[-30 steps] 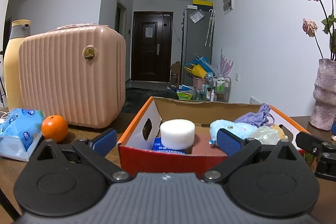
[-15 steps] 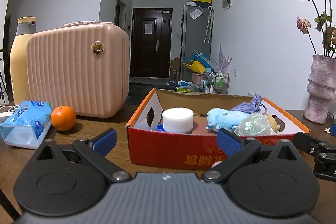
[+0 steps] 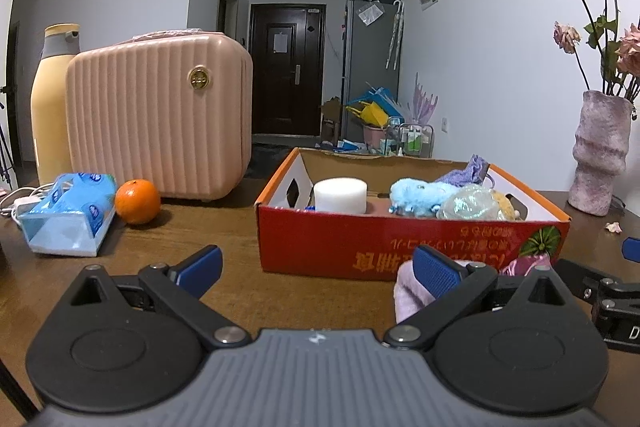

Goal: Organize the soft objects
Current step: 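Move both grippers back toward the lilac scrunchie and pink satin bow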

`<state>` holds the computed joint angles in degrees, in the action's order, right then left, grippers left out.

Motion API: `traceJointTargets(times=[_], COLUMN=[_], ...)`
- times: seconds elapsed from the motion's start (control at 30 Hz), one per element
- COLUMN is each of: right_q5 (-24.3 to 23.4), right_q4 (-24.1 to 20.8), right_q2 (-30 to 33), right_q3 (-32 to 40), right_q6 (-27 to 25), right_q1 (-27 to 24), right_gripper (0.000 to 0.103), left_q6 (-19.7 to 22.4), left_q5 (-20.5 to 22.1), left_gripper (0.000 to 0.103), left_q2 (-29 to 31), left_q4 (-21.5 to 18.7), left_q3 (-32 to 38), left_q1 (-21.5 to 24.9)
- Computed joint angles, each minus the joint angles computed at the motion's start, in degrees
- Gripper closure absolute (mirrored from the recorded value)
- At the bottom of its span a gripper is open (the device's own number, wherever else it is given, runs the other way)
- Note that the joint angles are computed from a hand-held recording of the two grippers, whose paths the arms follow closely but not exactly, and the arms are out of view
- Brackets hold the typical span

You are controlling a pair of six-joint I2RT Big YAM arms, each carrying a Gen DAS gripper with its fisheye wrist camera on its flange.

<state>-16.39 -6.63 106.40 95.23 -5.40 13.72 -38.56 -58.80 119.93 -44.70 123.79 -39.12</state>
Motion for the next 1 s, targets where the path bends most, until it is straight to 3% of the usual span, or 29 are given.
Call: traceJointTargets(times=[0.4, 0.67, 1.0], right_q5=[0.0, 0.0, 1.9], right_q4=[-0.3, -1.1, -9.8], right_q2=[-4.4, -5.7, -1.6], right_q3=[-5.9, -7.4, -0.2], right_q6=[-2.2, -2.5, -2.6], right_q1=[0.2, 0.2, 1.2], right_gripper=[0.0, 0.0, 0.0], left_q6=[-4.4, -4.9, -7.1], left_q5=[0.3, 0.6, 2.6], left_gripper=[0.0, 0.0, 0.0], left_q2=[-3.3, -4.2, -4.5], left_q4=[-2.9, -3.4, -5.3], left_q3=[-4.8, -6.1, -6.1], left_q1=[-1.8, -2.4, -1.4])
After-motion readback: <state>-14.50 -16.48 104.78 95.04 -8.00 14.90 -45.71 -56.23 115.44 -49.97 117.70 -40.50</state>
